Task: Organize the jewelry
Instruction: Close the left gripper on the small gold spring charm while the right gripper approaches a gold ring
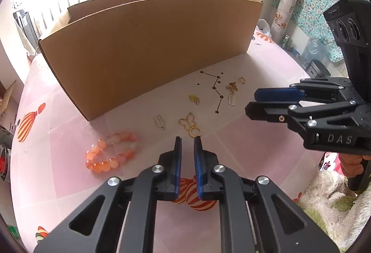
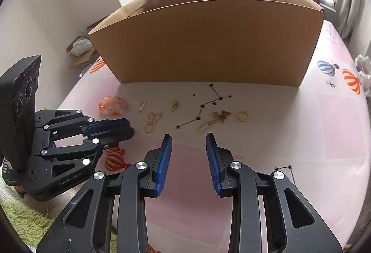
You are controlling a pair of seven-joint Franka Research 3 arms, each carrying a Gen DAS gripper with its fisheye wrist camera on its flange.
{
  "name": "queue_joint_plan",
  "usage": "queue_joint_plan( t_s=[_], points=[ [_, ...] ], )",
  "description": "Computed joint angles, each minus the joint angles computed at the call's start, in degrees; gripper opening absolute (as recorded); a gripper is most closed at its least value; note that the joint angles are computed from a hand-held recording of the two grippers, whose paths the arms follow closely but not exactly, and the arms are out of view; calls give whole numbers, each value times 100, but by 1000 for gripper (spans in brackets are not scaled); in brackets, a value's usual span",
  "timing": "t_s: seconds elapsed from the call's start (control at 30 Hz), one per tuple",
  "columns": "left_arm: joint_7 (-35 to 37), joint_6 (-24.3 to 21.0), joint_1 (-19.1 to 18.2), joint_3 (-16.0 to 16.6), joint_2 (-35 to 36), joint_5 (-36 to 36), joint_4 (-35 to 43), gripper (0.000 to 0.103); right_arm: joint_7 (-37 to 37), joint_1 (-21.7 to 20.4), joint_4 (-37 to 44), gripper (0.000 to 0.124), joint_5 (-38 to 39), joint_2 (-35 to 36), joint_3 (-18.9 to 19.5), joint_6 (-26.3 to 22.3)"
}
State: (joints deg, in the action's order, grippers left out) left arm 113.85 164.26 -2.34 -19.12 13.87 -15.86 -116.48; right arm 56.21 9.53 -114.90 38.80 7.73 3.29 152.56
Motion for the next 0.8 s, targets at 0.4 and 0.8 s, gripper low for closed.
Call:
queue_joint_plan(
  t_s=[0.4, 0.8],
  points=[
    [-740, 136, 1, 241, -85, 652, -170, 10, -45, 236, 387, 30, -812, 342, 34, 179],
    [-495, 157, 213, 17, 15, 368, -89, 10, 894, 515, 682, 10, -1928, 750, 20, 364]
  ],
)
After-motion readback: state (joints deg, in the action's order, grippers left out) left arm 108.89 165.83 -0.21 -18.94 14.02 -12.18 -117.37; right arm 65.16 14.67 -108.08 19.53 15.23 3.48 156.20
